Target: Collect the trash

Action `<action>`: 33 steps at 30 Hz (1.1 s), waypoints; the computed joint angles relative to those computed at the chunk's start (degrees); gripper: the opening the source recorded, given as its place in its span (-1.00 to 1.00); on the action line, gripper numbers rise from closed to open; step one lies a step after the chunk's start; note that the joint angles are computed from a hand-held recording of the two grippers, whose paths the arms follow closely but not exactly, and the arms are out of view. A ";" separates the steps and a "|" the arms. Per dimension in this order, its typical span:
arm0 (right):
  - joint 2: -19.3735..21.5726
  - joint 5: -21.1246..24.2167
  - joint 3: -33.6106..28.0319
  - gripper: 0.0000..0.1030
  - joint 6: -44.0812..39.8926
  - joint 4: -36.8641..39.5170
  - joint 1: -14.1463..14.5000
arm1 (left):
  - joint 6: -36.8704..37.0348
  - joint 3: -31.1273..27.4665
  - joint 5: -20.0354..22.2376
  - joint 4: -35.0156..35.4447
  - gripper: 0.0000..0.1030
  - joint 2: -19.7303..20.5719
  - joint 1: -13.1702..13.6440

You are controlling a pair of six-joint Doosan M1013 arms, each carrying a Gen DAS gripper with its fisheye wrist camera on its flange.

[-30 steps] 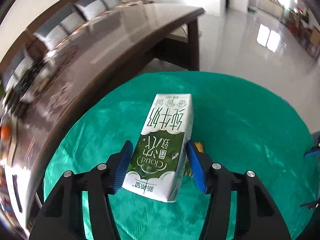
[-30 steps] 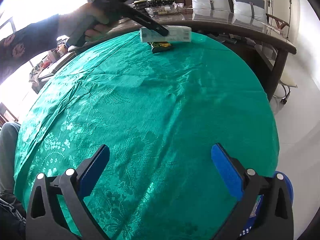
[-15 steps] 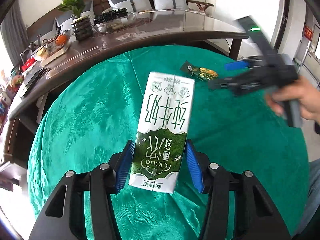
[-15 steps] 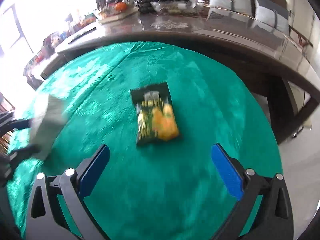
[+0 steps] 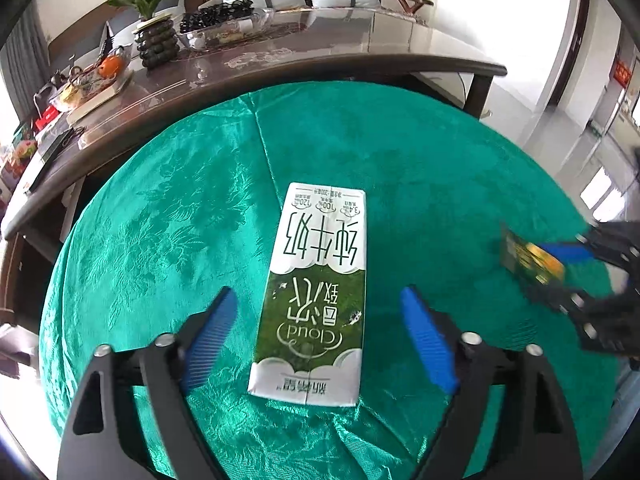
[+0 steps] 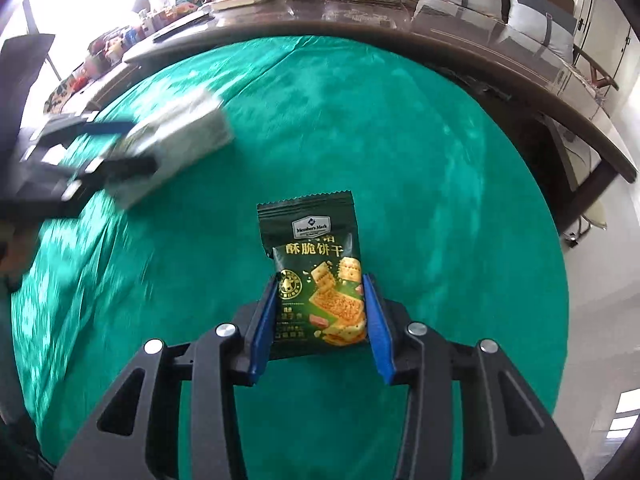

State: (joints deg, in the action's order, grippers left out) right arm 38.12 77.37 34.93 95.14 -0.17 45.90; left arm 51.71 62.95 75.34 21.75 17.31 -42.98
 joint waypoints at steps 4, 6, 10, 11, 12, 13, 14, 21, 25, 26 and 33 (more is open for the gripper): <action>-4.27 -4.30 7.71 -0.17 2.04 -0.66 0.57 | 1.69 -1.49 3.62 1.36 0.69 1.65 -0.36; -5.39 -5.63 9.75 -0.11 2.78 0.53 0.25 | 1.07 -1.37 3.84 0.88 0.33 1.82 0.02; -6.19 -6.45 10.99 -0.08 2.08 2.38 -0.16 | -1.60 -0.30 3.84 -0.31 -0.07 1.18 0.11; -6.35 -6.51 11.19 -0.16 1.62 2.66 -0.16 | -2.51 -0.17 4.21 -0.26 -0.07 0.92 -0.29; -6.48 -6.35 11.29 -0.18 1.37 2.40 -0.02 | -3.50 -0.01 4.39 -0.57 -0.07 0.53 -0.78; -6.81 -6.22 11.67 -0.20 1.56 2.13 0.13 | -4.65 0.21 4.51 -0.48 -0.07 0.06 -1.51; -7.16 -6.11 12.04 -0.20 2.11 1.93 0.28 | -5.72 0.46 4.53 -0.24 -0.07 -0.38 -2.23; -12.26 -9.37 19.59 -0.15 6.09 1.75 2.44 | -15.32 5.25 3.66 0.10 -0.04 -3.82 -10.08; -14.07 -10.81 22.78 0.20 7.83 0.73 2.90 | -19.47 8.41 3.08 0.99 0.47 -5.19 -12.53; -14.28 -10.79 23.16 0.33 8.22 0.50 2.90 | -20.07 8.95 3.05 1.53 0.62 -5.37 -12.88; -15.78 -14.46 27.24 0.48 10.78 -6.52 4.96 | -22.42 10.97 2.65 6.92 0.87 -5.29 -14.76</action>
